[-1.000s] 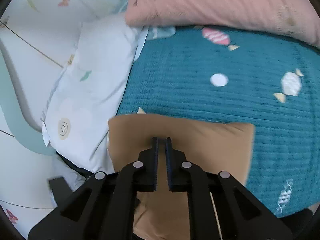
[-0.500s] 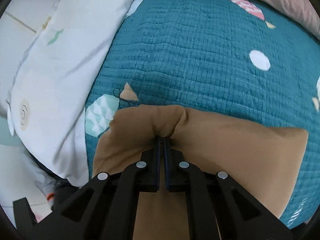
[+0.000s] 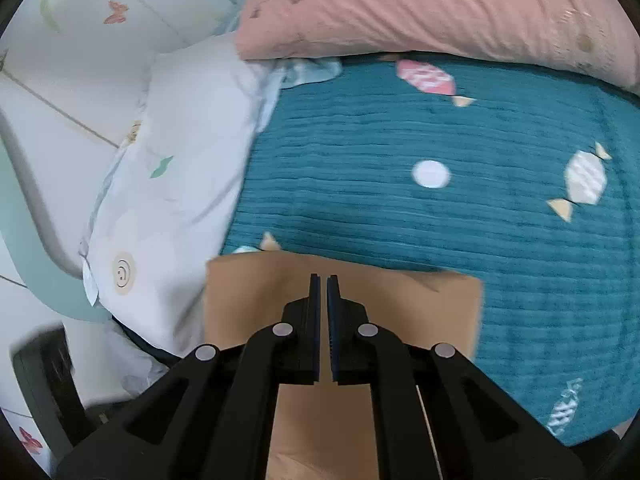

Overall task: Fold large clothes
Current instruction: 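Lower the bundle onto the quilt and press it flat with both grippers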

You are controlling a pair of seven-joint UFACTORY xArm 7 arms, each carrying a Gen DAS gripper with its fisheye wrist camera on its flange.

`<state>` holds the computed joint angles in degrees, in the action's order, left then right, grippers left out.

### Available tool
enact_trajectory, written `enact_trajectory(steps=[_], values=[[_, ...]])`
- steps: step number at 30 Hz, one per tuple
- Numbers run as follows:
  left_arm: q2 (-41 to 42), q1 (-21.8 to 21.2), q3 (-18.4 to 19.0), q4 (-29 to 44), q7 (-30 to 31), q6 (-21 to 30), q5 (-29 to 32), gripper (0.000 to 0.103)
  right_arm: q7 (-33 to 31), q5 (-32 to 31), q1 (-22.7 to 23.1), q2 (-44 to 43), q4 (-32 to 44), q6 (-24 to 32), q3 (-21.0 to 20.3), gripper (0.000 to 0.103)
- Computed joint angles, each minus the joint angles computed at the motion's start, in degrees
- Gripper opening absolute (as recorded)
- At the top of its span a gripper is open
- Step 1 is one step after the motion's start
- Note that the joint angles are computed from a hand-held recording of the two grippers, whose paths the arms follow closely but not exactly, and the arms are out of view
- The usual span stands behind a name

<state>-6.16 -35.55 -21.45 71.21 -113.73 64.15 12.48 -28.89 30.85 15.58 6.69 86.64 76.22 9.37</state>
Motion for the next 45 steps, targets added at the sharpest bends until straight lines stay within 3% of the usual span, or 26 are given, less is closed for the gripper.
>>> enact_trajectory(steps=[3,4,7,9,10,11,12,14,18,22,24,26,31,34,40,45], values=[[0.3,1.7,2.3,-2.6,2.2,-5.7,-1.0,0.003,1.9,-2.3,0.0,1.8,1.8,1.5,-0.8,0.010],[-0.8,2.5,3.4,-5.4,3.4,-7.9,-2.7,0.003,2.9,-3.0,-0.1,2.3,2.0,1.9,-0.8,0.017],[-1.7,5.0,5.3,-11.8,5.9,-12.8,-8.2,0.003,5.6,-4.8,0.6,3.2,0.8,0.6,-0.4,0.063],[-1.0,6.1,5.8,-14.5,6.6,-13.9,-11.2,0.003,5.8,-7.0,1.5,2.8,-2.2,-3.4,0.8,0.057],[-0.8,6.4,5.8,-14.9,7.0,-13.8,-11.7,0.003,6.4,-9.8,1.9,2.9,-3.0,-5.2,1.5,0.028],[-1.2,6.6,5.7,-15.6,7.0,-13.9,-12.0,0.003,6.9,-13.4,3.6,2.3,-4.9,-7.6,0.6,0.019],[-2.2,6.8,5.6,-16.8,6.9,-15.0,-12.4,0.003,8.0,-14.6,2.9,3.0,-4.5,-7.6,1.5,0.017],[-3.1,6.8,5.0,-17.2,6.7,-14.6,-12.6,0.003,7.1,-12.9,2.5,4.2,-2.5,-5.2,0.4,0.000],[-4.4,7.0,4.1,-19.4,5.6,-15.4,-13.1,0.003,6.6,-11.9,1.1,6.6,0.4,-2.0,-0.3,0.000],[-5.4,7.3,2.2,-24.9,-0.1,-22.5,-10.5,0.003,5.4,-15.0,2.9,5.8,-6.5,-10.3,0.6,0.000],[-4.5,7.2,2.3,-23.5,0.5,-20.8,-9.6,0.003,6.1,-13.9,2.7,5.8,-7.4,-11.5,0.6,0.000],[-4.6,6.9,2.9,-22.1,1.7,-18.7,-10.3,0.002,7.6,-13.1,2.3,6.5,-4.9,-8.6,0.5,0.000],[-8.8,6.8,1.9,-19.9,1.4,-17.3,-9.1,0.002,4.0,-4.2,-1.8,3.1,-2.2,-2.8,-0.4,0.001],[-9.2,6.4,-0.6,-15.7,0.7,-12.2,-6.2,0.003,0.8,-1.6,-3.3,-0.8,-2.8,1.4,-1.2,0.001],[-5.0,2.7,-3.9,-8.7,-1.4,-6.3,-5.2,0.003,-1.1,-4.3,-3.1,-12.6,-12.5,3.1,-3.2,0.004],[0.6,-1.9,-3.6,-6.7,-3.2,-3.8,-8.4,0.003,0.0,-9.1,-1.9,-17.0,-20.4,4.8,-3.5,0.002]])
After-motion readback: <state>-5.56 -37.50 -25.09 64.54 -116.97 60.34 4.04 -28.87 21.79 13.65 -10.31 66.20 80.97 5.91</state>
